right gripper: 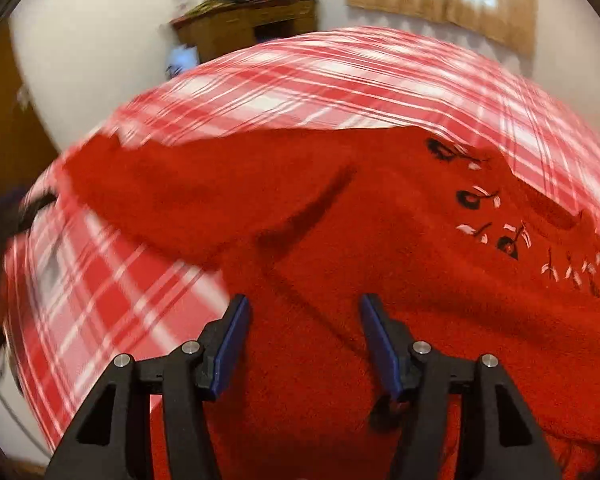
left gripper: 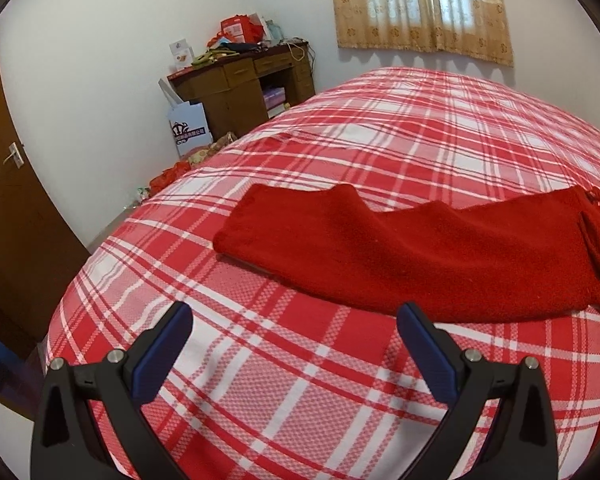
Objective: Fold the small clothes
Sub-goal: 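Lay the sleeve onto the sweater body and open the right gripper, then move the left gripper to the other sleeve cuff and close on it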
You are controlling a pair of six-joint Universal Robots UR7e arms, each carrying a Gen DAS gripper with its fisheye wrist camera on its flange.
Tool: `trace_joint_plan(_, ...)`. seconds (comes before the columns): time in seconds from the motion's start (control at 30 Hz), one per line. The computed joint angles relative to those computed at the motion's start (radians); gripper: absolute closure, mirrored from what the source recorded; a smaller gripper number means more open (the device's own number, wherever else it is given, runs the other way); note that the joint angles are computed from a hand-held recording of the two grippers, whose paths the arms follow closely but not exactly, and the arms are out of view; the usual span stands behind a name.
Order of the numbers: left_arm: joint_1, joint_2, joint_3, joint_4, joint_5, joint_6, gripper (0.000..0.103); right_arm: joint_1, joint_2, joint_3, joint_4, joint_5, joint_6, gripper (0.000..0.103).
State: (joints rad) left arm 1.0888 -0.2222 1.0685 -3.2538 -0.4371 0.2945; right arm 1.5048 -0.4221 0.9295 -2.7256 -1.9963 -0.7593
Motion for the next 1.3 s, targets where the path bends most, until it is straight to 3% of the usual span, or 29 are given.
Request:
trace_joint_plan(0.1,0.007,-0.005,0.005,-0.034,0.002,0.028,0.000,0.004,-0.026,0.032,-0.019,0.017,-0.006,0.043)
trace_joint_plan(0.13,0.012,-0.003,-0.003,-0.042,0.005,0.042,0.000,0.004,-0.022,0.036,-0.078,0.031,-0.030,0.043)
trace_joint_plan(0.2,0.022,0.002,-0.020,-0.029,0.016,0.042,0.000,0.015,0.017,-0.016,-0.124,0.028,-0.058,0.043)
trace_joint_plan(0.3,0.037,-0.012,-0.024,0.019,0.013,-0.023,0.000,0.013,0.077,-0.124,0.045,0.017,0.007,0.043)
trace_joint_plan(0.33,0.041,-0.016,-0.024,0.028,0.012,-0.040,0.000,0.016,0.082,-0.112,0.051,0.006,-0.007,0.038)
trace_joint_plan(0.43,0.054,-0.019,-0.046,0.065,0.018,-0.075,0.000,0.032,0.078,-0.038,-0.073,-0.031,-0.118,0.038)
trace_joint_plan(0.57,0.065,-0.040,-0.037,0.062,0.005,-0.092,0.000,0.021,0.024,0.029,-0.054,0.019,-0.111,0.038)
trace_joint_plan(0.63,0.072,-0.042,-0.038,0.046,-0.005,-0.081,0.000,0.012,-0.016,0.042,0.003,0.082,-0.055,0.038)
trace_joint_plan(0.73,0.084,-0.059,-0.026,0.071,-0.030,-0.137,0.000,0.012,-0.046,0.061,-0.026,0.112,-0.029,0.038)
trace_joint_plan(0.83,0.091,-0.055,-0.040,0.093,-0.030,-0.154,0.000,0.017,-0.034,0.067,-0.127,0.027,-0.093,0.038)
trace_joint_plan(0.9,0.096,-0.056,-0.042,0.091,-0.042,-0.168,0.000,0.011,-0.016,0.051,-0.126,-0.026,-0.099,0.038)
trace_joint_plan(0.97,0.102,-0.062,-0.042,0.099,-0.063,-0.190,0.000,-0.004,-0.019,0.057,-0.100,-0.029,-0.069,0.038)
trace_joint_plan(1.03,0.109,-0.068,-0.043,0.120,-0.090,-0.224,0.000,-0.010,-0.019,0.089,-0.177,-0.014,-0.101,0.037)
trace_joint_plan(1.3,0.125,-0.063,-0.100,0.202,-0.213,-0.286,0.015,-0.011,-0.006,0.087,-0.215,-0.018,-0.113,0.030)
